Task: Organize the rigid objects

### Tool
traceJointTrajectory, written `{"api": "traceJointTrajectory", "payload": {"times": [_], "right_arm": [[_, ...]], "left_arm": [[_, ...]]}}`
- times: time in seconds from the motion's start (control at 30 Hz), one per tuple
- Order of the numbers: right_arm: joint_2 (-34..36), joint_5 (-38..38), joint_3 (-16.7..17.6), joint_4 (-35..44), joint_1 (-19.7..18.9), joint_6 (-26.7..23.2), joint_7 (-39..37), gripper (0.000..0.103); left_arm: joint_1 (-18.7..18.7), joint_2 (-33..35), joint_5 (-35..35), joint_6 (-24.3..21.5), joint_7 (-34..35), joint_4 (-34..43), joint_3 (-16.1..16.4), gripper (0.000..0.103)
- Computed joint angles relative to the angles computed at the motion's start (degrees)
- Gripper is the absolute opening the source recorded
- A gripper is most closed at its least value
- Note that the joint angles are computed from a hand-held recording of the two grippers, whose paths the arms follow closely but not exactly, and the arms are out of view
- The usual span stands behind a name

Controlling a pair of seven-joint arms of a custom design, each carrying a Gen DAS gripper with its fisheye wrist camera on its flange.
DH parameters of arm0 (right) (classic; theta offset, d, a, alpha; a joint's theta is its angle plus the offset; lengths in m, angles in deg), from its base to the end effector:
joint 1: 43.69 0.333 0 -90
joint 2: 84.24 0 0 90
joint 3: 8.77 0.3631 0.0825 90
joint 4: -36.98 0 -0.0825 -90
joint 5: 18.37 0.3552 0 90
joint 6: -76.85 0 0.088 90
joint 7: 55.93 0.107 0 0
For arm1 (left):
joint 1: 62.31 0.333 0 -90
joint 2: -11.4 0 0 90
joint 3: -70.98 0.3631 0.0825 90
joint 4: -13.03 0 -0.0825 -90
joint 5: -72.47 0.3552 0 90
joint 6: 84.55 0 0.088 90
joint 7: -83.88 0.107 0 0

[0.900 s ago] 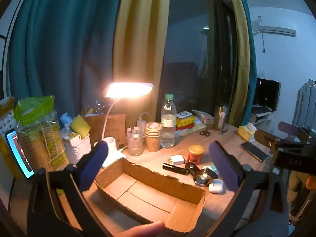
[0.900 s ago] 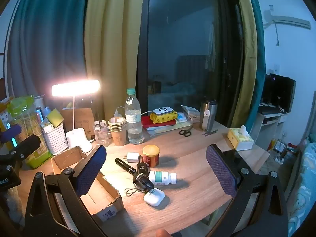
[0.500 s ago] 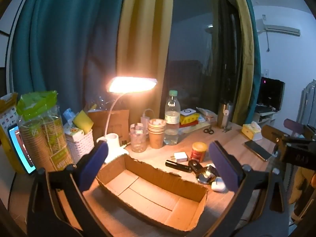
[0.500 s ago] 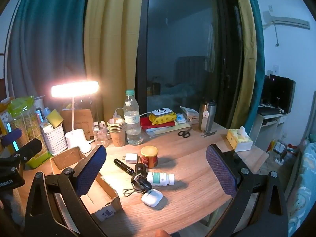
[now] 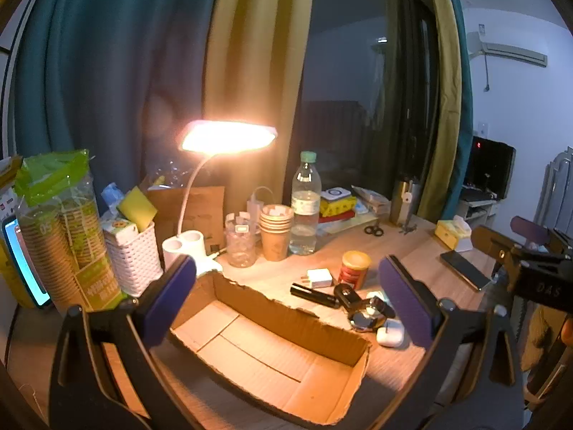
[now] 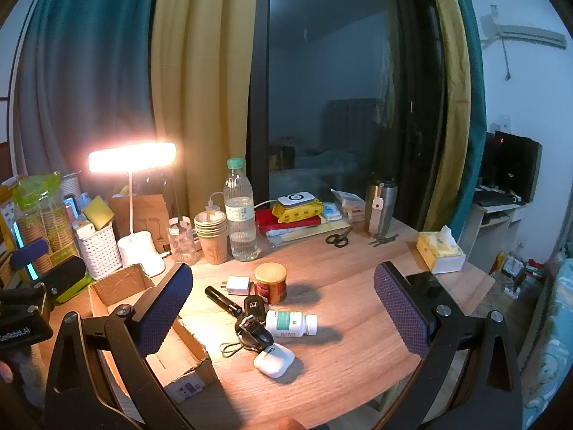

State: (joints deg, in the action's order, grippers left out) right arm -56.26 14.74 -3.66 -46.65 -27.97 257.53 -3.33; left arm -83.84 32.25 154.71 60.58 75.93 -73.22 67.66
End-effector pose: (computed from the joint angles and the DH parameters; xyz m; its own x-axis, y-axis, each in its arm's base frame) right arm 0.7050 0.1964 0.5903 0.3651 -0.9305 0.0305 -0.3225 -0.1571 -0.9334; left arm 0.6360 -0.2981 0.5788 0.2307 -0.9692 0.0859 -0.2997 -0.1548 -0.9414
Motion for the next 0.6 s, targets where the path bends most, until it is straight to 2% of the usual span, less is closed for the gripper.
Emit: {"api": "traceJointTrajectory", "payload": {"times": [0.6], "right_arm": [[1.21,-0.45,0.01,1.57,0.16,-0.68,0.48,0.102]], "left_arm": [[0.07,0.30,-0.68,0.91,-0.01,0.54,0.25,0.103]]}}
